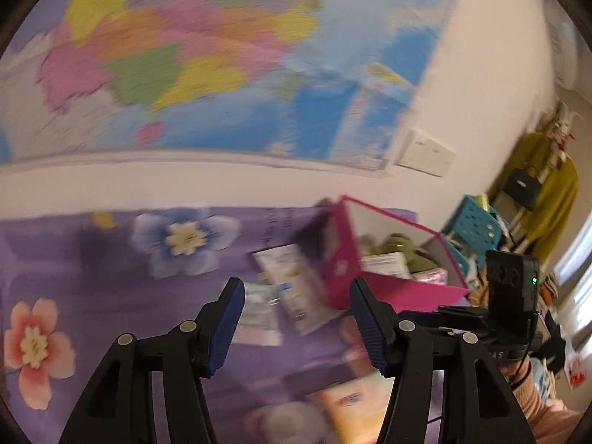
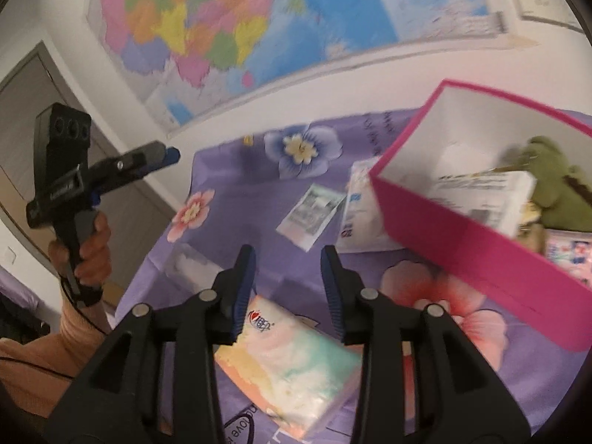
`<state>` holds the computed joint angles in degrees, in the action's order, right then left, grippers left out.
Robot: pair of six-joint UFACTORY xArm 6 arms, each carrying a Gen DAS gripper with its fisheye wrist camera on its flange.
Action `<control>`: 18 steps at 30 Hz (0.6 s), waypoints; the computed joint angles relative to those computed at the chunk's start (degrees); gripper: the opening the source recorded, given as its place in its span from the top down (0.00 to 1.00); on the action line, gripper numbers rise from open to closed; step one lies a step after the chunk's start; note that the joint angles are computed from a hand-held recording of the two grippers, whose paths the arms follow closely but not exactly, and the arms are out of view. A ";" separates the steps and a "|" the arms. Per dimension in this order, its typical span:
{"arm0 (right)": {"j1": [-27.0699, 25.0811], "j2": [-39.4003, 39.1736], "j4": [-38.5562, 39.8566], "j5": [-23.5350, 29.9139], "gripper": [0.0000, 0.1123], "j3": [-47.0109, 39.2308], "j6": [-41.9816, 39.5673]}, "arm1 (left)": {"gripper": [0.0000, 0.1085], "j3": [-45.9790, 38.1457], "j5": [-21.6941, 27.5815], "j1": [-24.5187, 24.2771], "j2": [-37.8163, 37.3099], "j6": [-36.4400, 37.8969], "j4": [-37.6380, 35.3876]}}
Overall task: Organize soft objects
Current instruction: 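Move both grippers to the clear wipes packet beside the cotton-swab pack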
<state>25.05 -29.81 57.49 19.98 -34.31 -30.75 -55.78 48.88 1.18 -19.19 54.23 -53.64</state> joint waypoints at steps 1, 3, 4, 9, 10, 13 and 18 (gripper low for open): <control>0.31 1.64 -0.24 0.22 0.65 -1.09 0.10 | 0.45 -0.36 -0.63 0.71 1.27 -0.21 0.83; 0.74 5.14 -0.05 1.41 0.65 -3.59 -0.40 | 0.45 -1.52 -0.03 2.00 4.02 -0.75 2.29; 1.18 7.24 -1.18 1.35 0.65 -4.99 0.53 | 0.45 -2.16 -0.52 2.34 5.79 -1.71 3.38; 1.50 16.78 -5.35 3.22 0.65 -11.85 4.03 | 0.46 -5.41 -1.25 2.69 14.74 -4.57 7.64; 1.49 18.81 -6.04 3.84 0.65 -13.39 4.72 | 0.47 -5.92 -1.38 2.56 16.26 -5.16 8.22; 1.21 23.71 -10.51 5.20 0.65 -17.43 9.20 | 0.48 -6.72 -1.03 1.92 19.32 -4.69 9.17; 0.34 29.85 -14.62 7.09 0.65 -22.85 13.66 | 0.50 -7.20 -0.65 0.47 21.49 -3.39 9.94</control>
<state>25.40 0.04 42.88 27.08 -57.16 -17.09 -62.98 48.23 1.64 2.30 50.83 -43.70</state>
